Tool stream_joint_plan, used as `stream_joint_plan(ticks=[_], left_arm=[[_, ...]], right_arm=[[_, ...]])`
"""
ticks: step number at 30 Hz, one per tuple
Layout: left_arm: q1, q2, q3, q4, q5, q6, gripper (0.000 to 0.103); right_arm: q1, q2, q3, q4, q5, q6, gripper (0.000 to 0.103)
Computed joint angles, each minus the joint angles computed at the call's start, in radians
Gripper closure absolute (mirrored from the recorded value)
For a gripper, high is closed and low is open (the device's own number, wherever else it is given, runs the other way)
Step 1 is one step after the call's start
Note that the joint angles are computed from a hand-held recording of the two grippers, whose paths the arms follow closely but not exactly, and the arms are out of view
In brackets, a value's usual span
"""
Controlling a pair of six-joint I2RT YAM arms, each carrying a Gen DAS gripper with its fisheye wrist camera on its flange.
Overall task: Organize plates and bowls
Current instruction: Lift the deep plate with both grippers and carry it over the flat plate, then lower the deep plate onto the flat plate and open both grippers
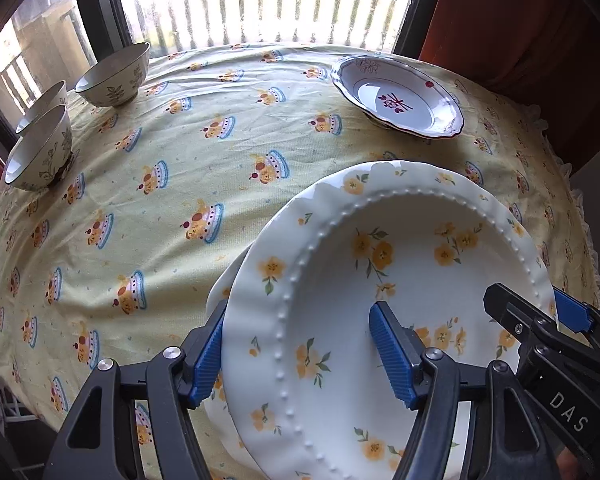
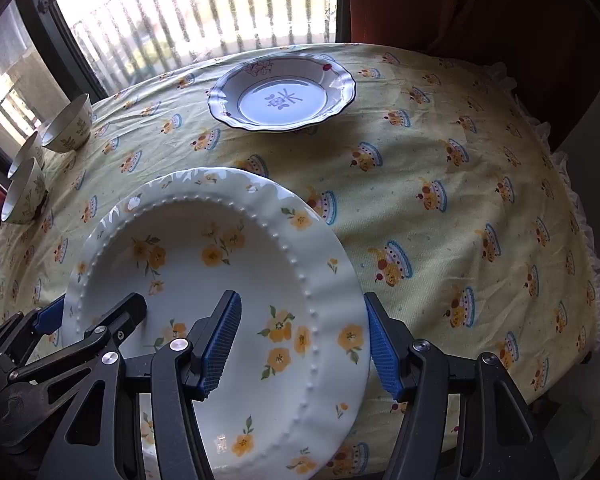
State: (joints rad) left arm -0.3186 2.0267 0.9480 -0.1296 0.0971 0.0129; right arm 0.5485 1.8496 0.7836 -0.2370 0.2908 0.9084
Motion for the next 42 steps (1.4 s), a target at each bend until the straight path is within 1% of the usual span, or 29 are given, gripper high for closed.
stream_joint_plan(ticks=[7,14,20,24,26,27,29,32,36,40,42], left_arm=[[-0.022,0.042,0.0,0.002,-0.001,-0.054,0.034],[-0.026,0.074,0.019,-0.004,0.004,-0.061,0.032],[-0.012,0.094,0.025,-0.003,0.015,-0.067,0.031],[-0.024,0.09,0.009,0.027,-0.014,-0.06,0.03],[-0.045,0.085,-0.01,0.061,-0.058,-0.054,0.03],[-0.05,0.084,-0.016,0.072,-0.071,-0.052,0.03],[-0.055,0.084,-0.02,0.084,-0.084,-0.048,0.029],[-0.065,0.086,-0.026,0.102,-0.106,-0.04,0.028],[-0.085,0.087,-0.027,0.12,-0.15,-0.007,0.023],[-0.07,0.073,-0.033,0.113,-0.138,0.014,0.023],[-0.065,0.061,-0.04,0.111,-0.135,0.024,0.023]], right_arm=[[-0.025,0.008,-0.047,0.045,-0.029,-0.042,0.038],[-0.047,0.015,-0.073,0.074,-0.058,-0.061,0.039],[-0.046,0.019,-0.07,0.075,-0.056,-0.074,0.039],[-0.045,0.027,-0.071,0.078,-0.059,-0.076,0.041],[-0.035,0.039,-0.06,0.059,-0.042,-0.072,0.048],[-0.028,0.053,-0.041,0.033,-0.029,-0.074,0.05],[-0.019,0.078,-0.013,0.0,-0.014,-0.069,0.05],[-0.02,0.082,-0.014,0.004,-0.01,-0.054,0.05],[-0.013,0.081,-0.018,0.009,-0.004,-0.043,0.05],[-0.009,0.084,-0.02,0.011,-0.009,-0.023,0.05],[0.003,0.083,-0.007,-0.022,0.014,-0.014,0.05]])
